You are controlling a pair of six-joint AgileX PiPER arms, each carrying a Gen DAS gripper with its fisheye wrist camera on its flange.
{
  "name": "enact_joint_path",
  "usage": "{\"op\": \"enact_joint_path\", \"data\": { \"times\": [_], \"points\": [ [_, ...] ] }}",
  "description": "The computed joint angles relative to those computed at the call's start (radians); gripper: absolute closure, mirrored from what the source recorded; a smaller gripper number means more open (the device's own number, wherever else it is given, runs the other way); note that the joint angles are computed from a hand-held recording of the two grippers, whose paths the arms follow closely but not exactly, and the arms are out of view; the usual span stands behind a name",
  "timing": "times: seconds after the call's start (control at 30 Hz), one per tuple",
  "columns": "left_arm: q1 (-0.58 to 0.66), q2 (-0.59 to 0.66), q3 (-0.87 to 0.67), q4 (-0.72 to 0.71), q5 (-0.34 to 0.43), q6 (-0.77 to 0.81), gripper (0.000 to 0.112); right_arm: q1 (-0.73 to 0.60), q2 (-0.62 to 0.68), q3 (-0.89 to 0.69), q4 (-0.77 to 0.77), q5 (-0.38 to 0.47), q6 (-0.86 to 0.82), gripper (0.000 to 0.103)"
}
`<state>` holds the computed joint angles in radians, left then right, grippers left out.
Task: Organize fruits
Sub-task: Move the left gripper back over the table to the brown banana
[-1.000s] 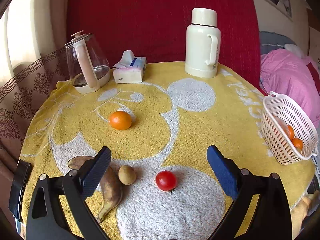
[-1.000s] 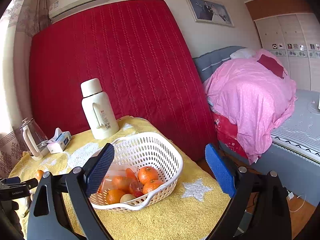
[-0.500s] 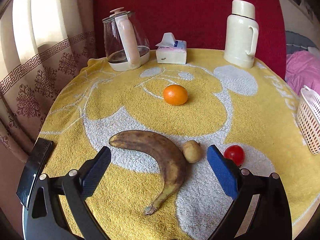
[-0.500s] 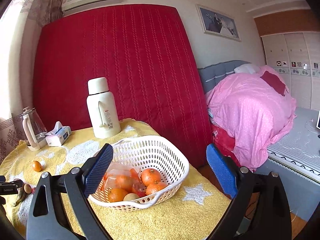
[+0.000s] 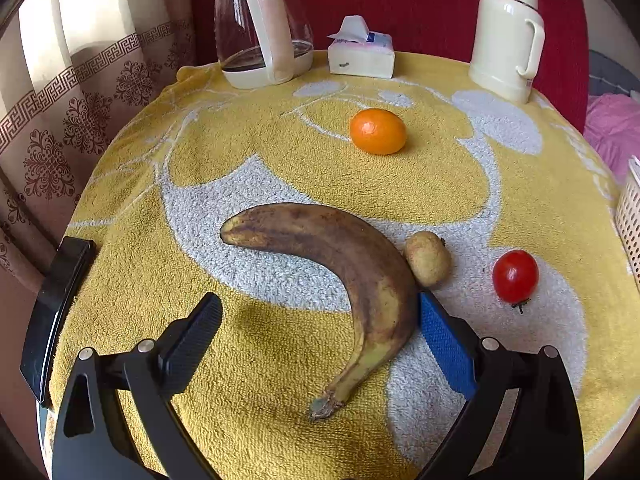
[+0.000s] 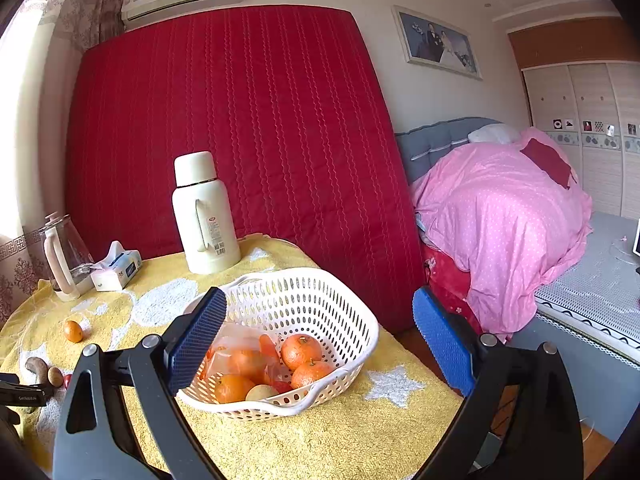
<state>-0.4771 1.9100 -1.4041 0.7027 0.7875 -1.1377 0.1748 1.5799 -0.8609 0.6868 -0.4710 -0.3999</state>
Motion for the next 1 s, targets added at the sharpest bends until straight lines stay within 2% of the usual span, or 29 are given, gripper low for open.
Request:
{"op": "enact_joint_path", "data": {
  "times": [0.03,0.13,0.53,0.67,0.83,0.9,1.0],
  "points": [
    [0.019,-0.014,0.019,-0.036,-0.033,0.024,0.016,0.001,0.000,-0.001,0.001,0.001,0.000,0.007],
    [0.037,-0.043,0.063,-0.060,-0.070,0.054,0.014,0.002,0.005,-0.004,0.001,0.002,0.002,0.007],
    [0.106,-0.178,0.237,-0.033,-0.080,0.058,0.014,0.008,0.005,-0.005,0.018,0.001,-0.011,0.007],
    [0.133,-0.200,0.261,-0.051,-0.102,0.070,0.014,0.010,0.009,-0.009,0.031,0.001,-0.024,0.007],
    [0.104,-0.183,0.238,0.006,-0.107,0.051,0.015,0.013,0.014,-0.010,0.037,-0.001,-0.029,0.007],
    [0.103,-0.163,0.207,0.001,-0.110,0.065,0.019,0.012,0.018,-0.012,0.035,-0.002,-0.027,0.007],
    [0.123,-0.122,0.149,-0.072,-0.121,0.140,0.034,0.015,0.018,-0.014,0.041,-0.003,-0.034,0.007]
  ]
}}
